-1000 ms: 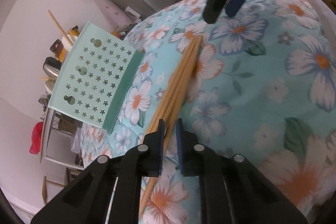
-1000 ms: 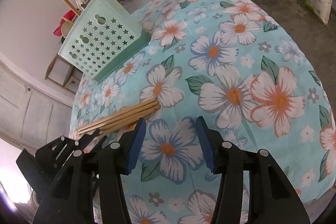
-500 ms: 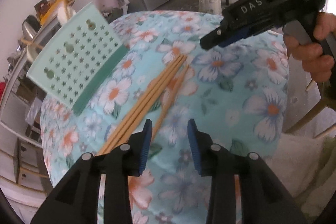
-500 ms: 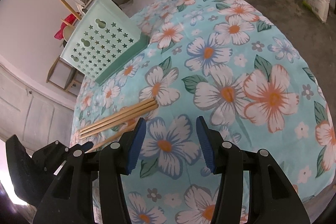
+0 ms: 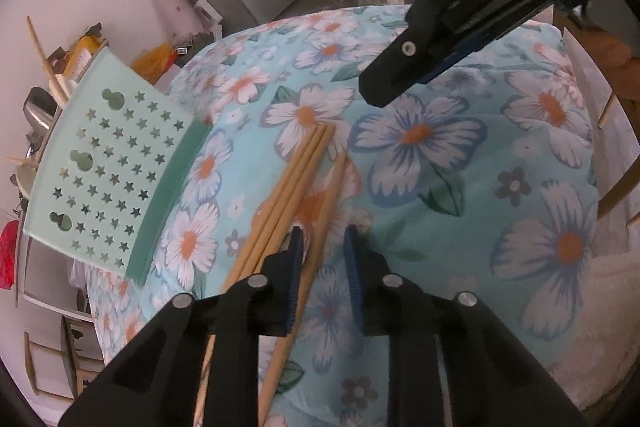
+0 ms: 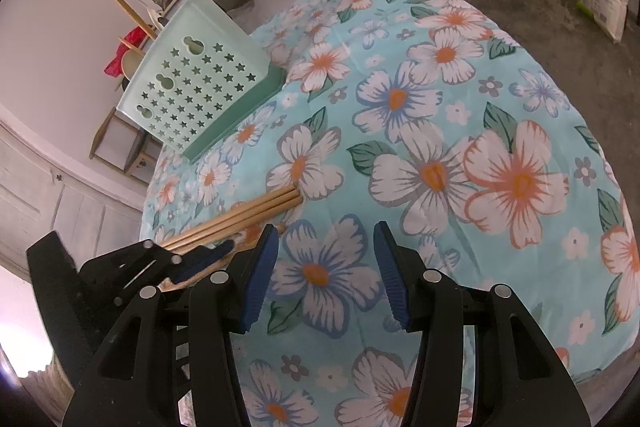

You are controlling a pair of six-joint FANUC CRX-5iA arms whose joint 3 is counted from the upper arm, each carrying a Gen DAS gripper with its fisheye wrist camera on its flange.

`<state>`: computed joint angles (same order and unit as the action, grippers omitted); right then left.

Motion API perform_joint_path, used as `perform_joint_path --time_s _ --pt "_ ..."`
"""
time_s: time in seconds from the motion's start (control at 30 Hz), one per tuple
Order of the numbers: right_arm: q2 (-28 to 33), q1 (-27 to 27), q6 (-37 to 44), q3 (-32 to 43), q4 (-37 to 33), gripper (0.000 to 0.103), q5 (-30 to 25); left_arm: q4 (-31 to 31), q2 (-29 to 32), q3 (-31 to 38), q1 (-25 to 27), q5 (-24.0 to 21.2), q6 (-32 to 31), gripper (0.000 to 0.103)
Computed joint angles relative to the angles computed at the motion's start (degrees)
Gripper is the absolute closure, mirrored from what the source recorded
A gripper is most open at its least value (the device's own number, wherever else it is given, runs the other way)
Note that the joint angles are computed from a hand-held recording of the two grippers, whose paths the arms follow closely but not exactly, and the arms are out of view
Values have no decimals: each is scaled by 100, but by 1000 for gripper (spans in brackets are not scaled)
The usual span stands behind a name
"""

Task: Organize utensils
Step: 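Lift the chopstick upright with the left gripper toward the holder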

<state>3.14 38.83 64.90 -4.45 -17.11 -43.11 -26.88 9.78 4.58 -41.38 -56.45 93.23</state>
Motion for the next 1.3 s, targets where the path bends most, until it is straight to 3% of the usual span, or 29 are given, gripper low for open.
perform_joint_path --time_s 0.27,0.53,0.67,0.97,1.1,1.3 --pt "-114 -19 -76 -107 -41 55 203 -36 -73 18 47 80 195 97" --pt "-206 -202 112 -90 -566 55 348 -174 -595 -151 201 202 856 97" --pt "-175 -336 529 47 -1189 56 248 -130 -1042 -356 423 399 1370 97" --pt "342 -555 1628 658 -2907 60 -597 -380 -1903 -785 848 1008 2866 97" --pt "585 -522 1504 804 -3071 64 -762 -759 -2217 -998 909 1181 3719 97" --pt "919 -595 1260 983 -3315 68 -656 -554 -2529 -1334 1256 1384 4135 97"
